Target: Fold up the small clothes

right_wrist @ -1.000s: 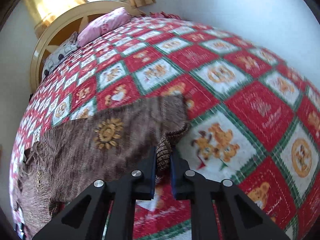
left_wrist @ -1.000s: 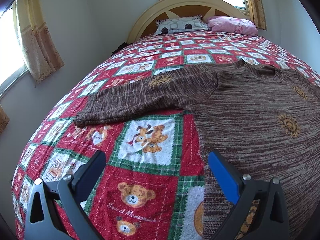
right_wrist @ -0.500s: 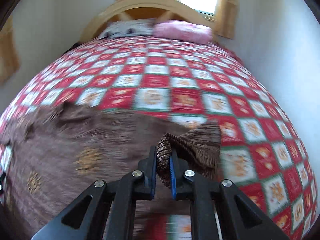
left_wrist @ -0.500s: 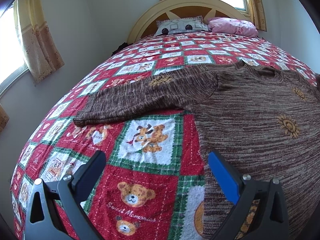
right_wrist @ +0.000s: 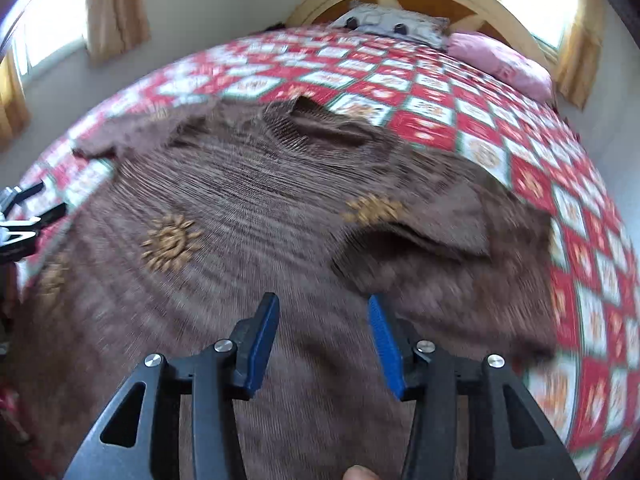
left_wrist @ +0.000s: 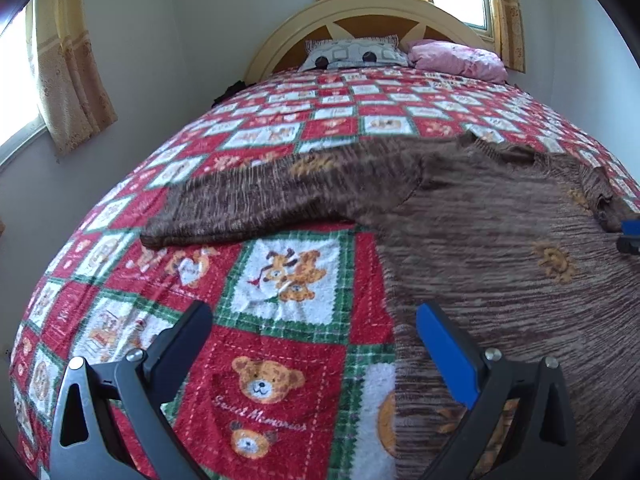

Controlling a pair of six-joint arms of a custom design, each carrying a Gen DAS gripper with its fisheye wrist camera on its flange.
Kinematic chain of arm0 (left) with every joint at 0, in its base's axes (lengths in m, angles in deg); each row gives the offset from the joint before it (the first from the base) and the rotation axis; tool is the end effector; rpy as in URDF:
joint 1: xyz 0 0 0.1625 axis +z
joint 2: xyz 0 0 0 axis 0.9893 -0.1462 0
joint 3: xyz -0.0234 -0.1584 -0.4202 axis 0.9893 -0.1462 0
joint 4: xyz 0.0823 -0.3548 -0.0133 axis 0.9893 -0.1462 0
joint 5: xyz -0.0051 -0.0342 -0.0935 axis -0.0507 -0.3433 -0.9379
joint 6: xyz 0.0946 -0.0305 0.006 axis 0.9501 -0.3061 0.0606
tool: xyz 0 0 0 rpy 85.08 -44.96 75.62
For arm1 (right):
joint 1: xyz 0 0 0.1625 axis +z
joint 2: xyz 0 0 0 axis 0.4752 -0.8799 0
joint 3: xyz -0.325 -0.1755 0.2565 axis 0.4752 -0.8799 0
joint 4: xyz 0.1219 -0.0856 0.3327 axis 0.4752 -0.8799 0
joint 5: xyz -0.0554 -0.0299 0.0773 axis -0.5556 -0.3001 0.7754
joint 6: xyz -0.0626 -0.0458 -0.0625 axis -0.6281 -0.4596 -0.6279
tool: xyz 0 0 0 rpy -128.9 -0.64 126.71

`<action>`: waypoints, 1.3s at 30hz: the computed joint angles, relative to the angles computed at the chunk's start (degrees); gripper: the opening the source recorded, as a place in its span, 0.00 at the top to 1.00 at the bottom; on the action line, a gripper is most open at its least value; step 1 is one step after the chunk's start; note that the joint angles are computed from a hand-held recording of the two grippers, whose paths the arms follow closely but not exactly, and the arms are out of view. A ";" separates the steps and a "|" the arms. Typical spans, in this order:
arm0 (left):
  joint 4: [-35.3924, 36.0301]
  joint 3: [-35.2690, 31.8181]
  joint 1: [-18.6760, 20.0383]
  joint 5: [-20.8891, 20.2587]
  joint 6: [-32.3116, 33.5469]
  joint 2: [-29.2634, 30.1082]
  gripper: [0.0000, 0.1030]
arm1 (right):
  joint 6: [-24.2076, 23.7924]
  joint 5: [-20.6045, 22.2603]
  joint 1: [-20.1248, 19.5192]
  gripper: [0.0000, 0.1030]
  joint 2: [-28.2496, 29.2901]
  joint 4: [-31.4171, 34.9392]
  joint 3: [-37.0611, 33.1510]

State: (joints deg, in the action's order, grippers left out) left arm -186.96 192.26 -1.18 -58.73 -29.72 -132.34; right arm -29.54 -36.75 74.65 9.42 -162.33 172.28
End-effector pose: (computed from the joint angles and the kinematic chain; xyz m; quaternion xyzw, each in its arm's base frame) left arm 0.1167 -0.5044 0.3075 0.1573 0.8233 -0.3685 0.4020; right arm 0.2139 -0.5590 -0.0004 0.3144 -0.8763 0.2075 0.3003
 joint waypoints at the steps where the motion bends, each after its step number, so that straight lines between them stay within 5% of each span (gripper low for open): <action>1: 0.14 1.10 -1.24 -0.99 0.30 -1.00 0.00 | 0.77 1.00 -0.74 0.53 -1.51 -2.55 2.83; 9: 7.62 3.59 -12.98 -6.07 -0.16 0.12 0.00 | 2.09 -2.99 -5.79 0.44 -3.60 -30.23 16.63; 16: 7.22 -3.19 -18.12 -2.42 0.74 14.23 0.02 | 5.40 1.92 -9.56 0.44 -3.97 -39.40 20.37; 22: 15.10 -10.52 -18.44 -1.68 -1.66 21.18 0.12 | 5.88 3.77 -11.17 0.44 -3.39 -43.06 22.23; 26: 21.00 -15.27 -17.33 -0.15 -3.71 23.91 0.29 | 7.73 4.74 -12.19 0.44 -4.05 -41.99 22.70; 28: 25.69 -17.27 -16.41 -3.43 -6.55 23.32 0.41 | 7.58 4.26 -12.06 0.43 -3.92 -41.81 22.48; 30: 31.39 -18.92 -15.63 -7.22 -9.97 21.93 0.94 | 6.64 3.41 -11.64 0.38 -3.57 -41.49 21.94; 39: 36.98 -19.08 -13.02 -16.73 -17.65 15.14 0.95 | 4.79 1.01 -10.73 0.35 -2.50 -41.57 20.81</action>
